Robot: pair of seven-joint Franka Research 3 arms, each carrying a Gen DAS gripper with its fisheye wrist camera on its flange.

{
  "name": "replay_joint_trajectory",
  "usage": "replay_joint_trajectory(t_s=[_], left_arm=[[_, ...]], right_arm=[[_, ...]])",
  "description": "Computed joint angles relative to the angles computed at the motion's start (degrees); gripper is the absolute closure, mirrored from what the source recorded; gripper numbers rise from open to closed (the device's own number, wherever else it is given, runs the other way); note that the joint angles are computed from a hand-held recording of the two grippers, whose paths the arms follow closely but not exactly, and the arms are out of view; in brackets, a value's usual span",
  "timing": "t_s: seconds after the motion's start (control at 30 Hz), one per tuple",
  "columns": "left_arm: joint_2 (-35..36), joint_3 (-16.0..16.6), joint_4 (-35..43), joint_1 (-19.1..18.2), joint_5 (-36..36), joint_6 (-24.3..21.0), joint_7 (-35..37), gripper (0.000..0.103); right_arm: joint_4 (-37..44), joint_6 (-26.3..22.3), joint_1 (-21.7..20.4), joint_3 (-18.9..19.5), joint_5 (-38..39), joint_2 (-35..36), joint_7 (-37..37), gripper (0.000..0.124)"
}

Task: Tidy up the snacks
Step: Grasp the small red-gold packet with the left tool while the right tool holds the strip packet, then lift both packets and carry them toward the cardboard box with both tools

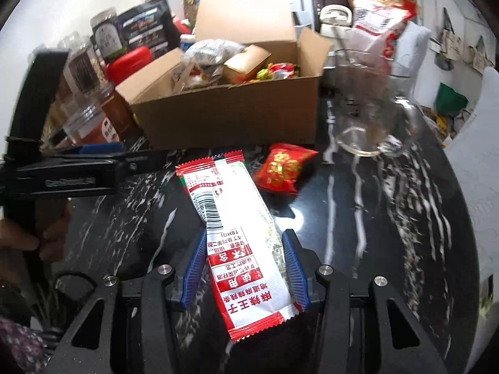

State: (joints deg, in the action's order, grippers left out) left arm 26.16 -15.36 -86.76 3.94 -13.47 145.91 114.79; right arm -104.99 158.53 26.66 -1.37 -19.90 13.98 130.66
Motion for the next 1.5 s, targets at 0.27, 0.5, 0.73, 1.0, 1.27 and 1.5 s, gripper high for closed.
replay_joint_trajectory(t_s=[0.27,0.5,0.73,1.0,1.27,1.5], left_arm=[[1.6,-1.8,1.3,-2.3,0.7,-1.5,2.7,0.002],[5.6,-2.8,6.9,-4.6,0.2,-6.5,3.7,0.002],[9.1,-3.3,12.4,-6.3,0.3,-9.7,4.6,0.012],[11.6,-1.2,16.4,-9.4,5.1,-11.9,0.8,0.054],[11.4,-2.5,16.4,-8.3,3.7,-13.0,1.7,0.061],[5.8,-3.2,8.2,-6.2,0.8,-11.8,5.1,0.061]], right_arm=[[-7.9,0.8,-1.6,-1.3,-8.7,-6.7,12.5,0.076],[-11.7,-1.6,-5.9,1.2,-13.4,-10.3,19.8,0.076],[-13.4,-2.8,-8.5,3.1,-16.2,-12.1,24.8,0.076],[-13.8,-3.6,-9.9,4.1,-16.0,-12.4,25.4,0.076],[-14.0,-3.4,-9.9,4.3,-16.1,-12.4,25.9,0.076],[-14.9,-2.9,-9.7,4.8,-16.6,-13.0,27.2,0.076]])
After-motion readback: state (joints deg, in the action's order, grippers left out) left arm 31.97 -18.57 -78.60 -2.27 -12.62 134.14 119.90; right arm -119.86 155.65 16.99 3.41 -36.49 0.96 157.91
